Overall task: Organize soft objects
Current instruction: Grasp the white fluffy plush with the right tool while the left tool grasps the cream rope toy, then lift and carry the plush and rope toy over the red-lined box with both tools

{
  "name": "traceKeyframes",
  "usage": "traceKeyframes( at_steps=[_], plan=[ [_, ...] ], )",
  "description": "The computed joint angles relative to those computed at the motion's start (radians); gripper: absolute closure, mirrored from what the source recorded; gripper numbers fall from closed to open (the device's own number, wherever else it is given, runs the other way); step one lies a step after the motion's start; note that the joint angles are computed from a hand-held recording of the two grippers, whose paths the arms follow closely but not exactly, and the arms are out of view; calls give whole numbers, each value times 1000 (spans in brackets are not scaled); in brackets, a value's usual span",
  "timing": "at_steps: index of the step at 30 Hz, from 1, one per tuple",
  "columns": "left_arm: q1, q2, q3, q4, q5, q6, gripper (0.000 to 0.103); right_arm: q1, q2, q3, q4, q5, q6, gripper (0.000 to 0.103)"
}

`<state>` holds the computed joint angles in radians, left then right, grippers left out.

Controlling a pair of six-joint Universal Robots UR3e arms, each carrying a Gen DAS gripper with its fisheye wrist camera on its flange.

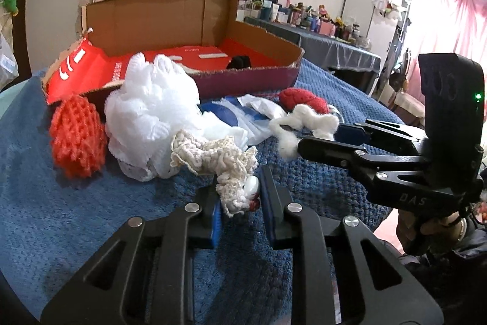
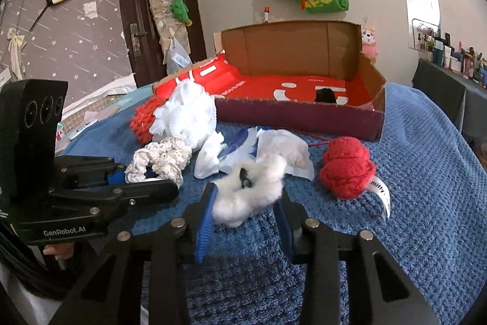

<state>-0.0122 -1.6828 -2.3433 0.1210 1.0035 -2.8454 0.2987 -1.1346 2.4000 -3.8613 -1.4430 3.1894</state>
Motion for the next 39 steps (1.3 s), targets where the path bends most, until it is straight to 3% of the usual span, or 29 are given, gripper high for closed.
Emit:
traceKeyframes(
  at_steps=[19,39],
  plan=[
    [58,129,-21,-35,-89,38,83,17,-47,11,-19,-23,24,63],
    [62,155,-7,-43,-106,44,83,31,-60,2,-19,-37,36,63]
  ],
)
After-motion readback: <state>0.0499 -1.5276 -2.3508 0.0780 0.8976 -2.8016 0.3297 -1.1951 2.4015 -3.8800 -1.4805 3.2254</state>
